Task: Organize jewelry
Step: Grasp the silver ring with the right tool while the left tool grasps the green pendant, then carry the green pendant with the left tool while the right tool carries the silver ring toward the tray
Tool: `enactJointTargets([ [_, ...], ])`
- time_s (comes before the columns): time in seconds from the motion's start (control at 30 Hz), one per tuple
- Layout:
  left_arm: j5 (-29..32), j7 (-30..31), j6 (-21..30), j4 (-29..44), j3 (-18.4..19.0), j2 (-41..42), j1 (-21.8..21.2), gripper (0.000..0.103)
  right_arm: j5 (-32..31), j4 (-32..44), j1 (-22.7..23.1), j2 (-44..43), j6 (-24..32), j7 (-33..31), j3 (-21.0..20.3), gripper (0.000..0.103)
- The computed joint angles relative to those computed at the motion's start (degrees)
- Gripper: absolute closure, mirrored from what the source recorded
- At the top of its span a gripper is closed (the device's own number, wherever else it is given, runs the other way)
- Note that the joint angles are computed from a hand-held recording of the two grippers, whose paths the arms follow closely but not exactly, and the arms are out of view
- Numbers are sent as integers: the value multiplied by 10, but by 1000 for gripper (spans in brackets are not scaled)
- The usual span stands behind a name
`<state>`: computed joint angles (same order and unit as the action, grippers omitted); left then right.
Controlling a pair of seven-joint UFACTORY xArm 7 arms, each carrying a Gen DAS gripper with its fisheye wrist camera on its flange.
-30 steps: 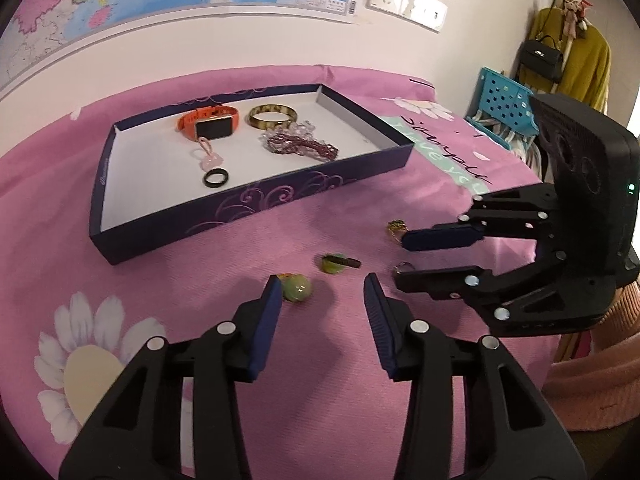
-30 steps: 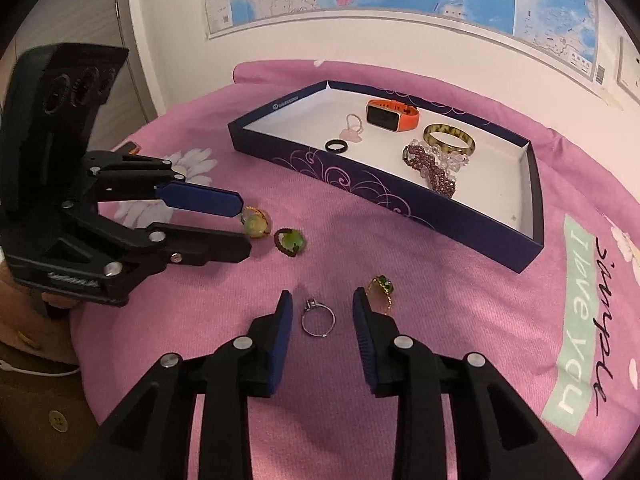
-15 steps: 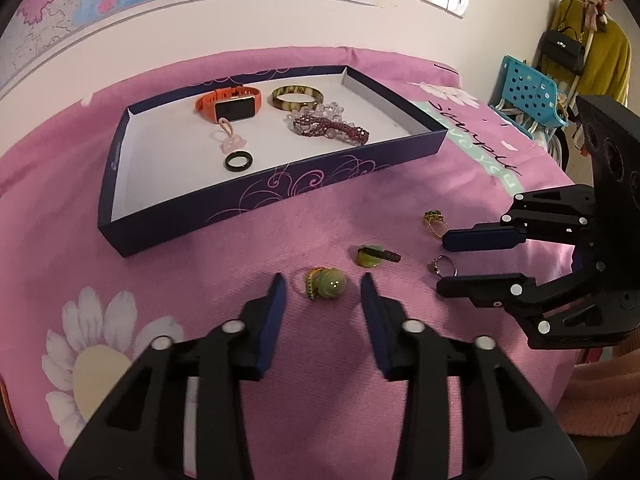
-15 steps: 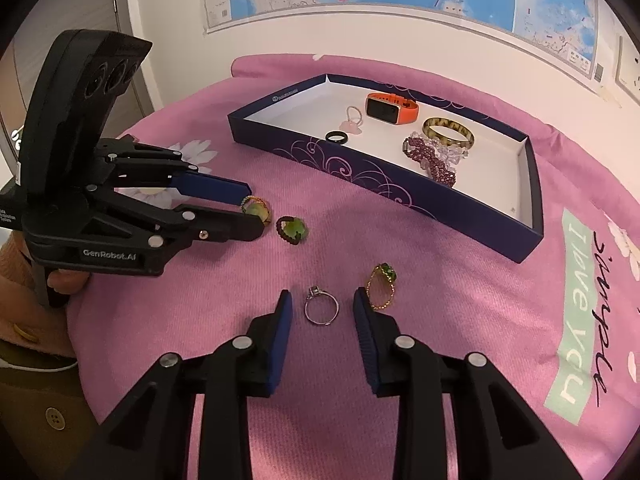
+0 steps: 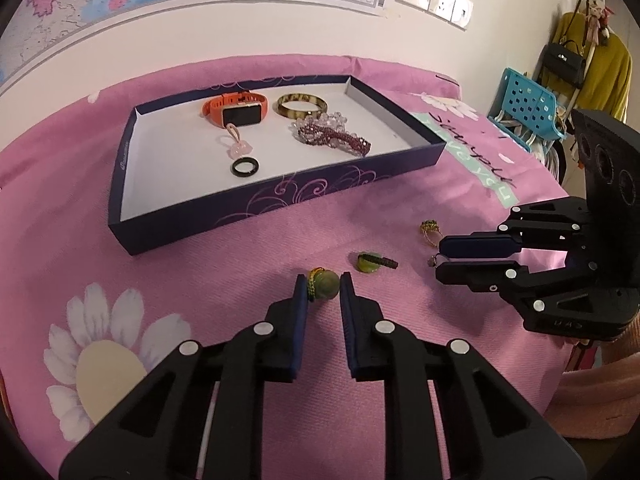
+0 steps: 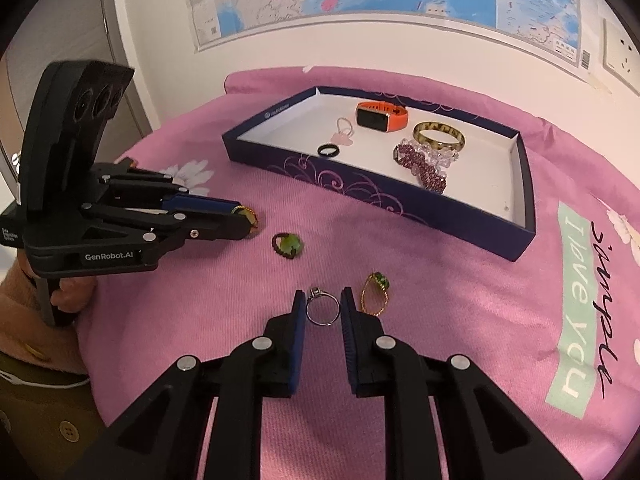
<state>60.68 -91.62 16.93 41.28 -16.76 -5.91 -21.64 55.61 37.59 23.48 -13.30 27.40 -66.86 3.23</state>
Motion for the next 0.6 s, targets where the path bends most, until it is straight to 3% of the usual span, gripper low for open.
enactJointTargets([
  [0.6, 10, 8, 21, 11, -12, -27, 20, 86, 62, 57, -9, 32, -16, -35, 6, 87],
])
